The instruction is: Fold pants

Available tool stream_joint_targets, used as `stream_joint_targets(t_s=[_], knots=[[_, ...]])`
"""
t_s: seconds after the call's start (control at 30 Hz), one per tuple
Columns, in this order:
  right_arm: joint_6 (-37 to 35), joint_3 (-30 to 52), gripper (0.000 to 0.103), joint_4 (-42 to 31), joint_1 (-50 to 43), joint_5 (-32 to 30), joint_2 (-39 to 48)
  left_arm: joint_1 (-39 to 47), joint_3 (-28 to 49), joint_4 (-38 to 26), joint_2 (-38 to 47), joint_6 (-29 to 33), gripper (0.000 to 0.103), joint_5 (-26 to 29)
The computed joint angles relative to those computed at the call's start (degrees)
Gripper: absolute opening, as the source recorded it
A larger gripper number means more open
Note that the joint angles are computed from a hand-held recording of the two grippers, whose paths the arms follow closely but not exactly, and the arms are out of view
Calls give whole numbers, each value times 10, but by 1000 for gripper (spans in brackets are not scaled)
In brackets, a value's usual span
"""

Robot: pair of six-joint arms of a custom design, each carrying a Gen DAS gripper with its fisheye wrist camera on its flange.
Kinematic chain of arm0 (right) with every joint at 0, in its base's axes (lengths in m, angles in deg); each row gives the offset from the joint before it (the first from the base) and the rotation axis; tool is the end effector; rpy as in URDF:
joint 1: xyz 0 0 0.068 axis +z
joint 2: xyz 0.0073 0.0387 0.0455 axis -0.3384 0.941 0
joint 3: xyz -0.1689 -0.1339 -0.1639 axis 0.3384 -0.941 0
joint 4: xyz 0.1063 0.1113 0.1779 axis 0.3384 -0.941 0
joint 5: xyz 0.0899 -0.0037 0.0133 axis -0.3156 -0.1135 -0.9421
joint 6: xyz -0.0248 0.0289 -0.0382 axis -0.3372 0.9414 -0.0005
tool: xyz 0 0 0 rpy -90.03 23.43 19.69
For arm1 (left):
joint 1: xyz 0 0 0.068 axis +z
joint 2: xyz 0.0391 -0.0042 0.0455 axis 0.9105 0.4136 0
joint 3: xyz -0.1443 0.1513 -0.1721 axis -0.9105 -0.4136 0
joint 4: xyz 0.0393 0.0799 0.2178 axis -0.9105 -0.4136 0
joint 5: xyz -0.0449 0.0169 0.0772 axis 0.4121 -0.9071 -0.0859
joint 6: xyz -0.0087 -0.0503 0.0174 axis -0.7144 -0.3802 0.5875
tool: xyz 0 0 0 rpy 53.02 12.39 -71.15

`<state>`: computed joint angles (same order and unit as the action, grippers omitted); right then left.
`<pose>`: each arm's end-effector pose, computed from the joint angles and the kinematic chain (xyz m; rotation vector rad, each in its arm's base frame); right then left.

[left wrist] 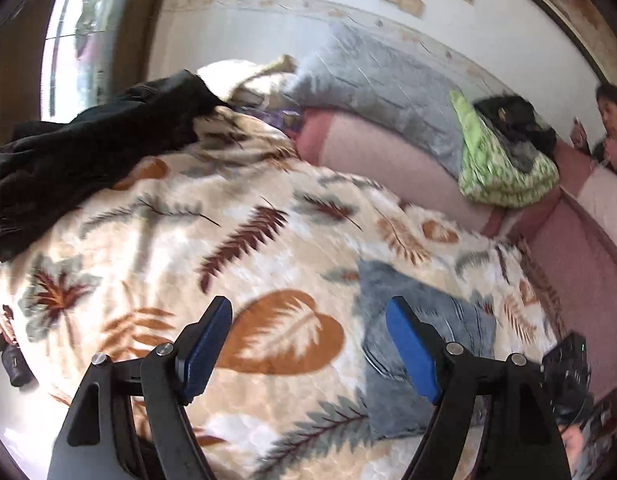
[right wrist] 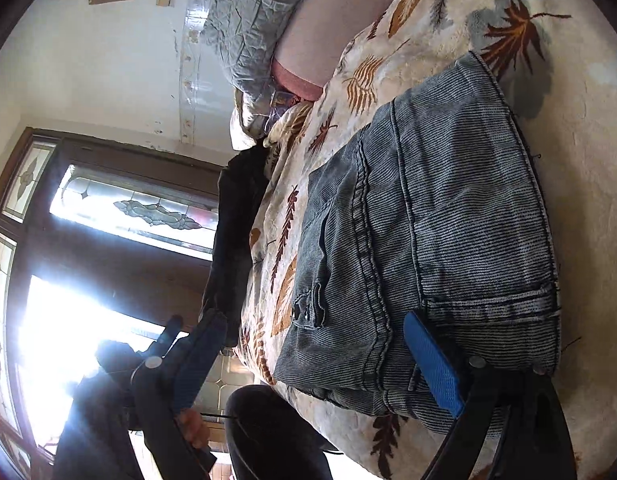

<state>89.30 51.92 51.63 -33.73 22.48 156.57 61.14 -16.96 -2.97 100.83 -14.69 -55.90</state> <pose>0.3045 -0.0418 0.0832 0.1108 2.3369 1.5129 0.1955 -0.0139 0.2242 -0.3936 2.1681 -0.2392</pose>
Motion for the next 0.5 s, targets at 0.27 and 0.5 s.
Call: stream_joint_targets(t_s=[0.27,0.5], knots=[[3,-10,92,17,-17,-26,6,117,55,-43,43,58,81,55],[-1,-2,92,-28,-20,-16,-12,-180,16,106,204,-31,81,-15]])
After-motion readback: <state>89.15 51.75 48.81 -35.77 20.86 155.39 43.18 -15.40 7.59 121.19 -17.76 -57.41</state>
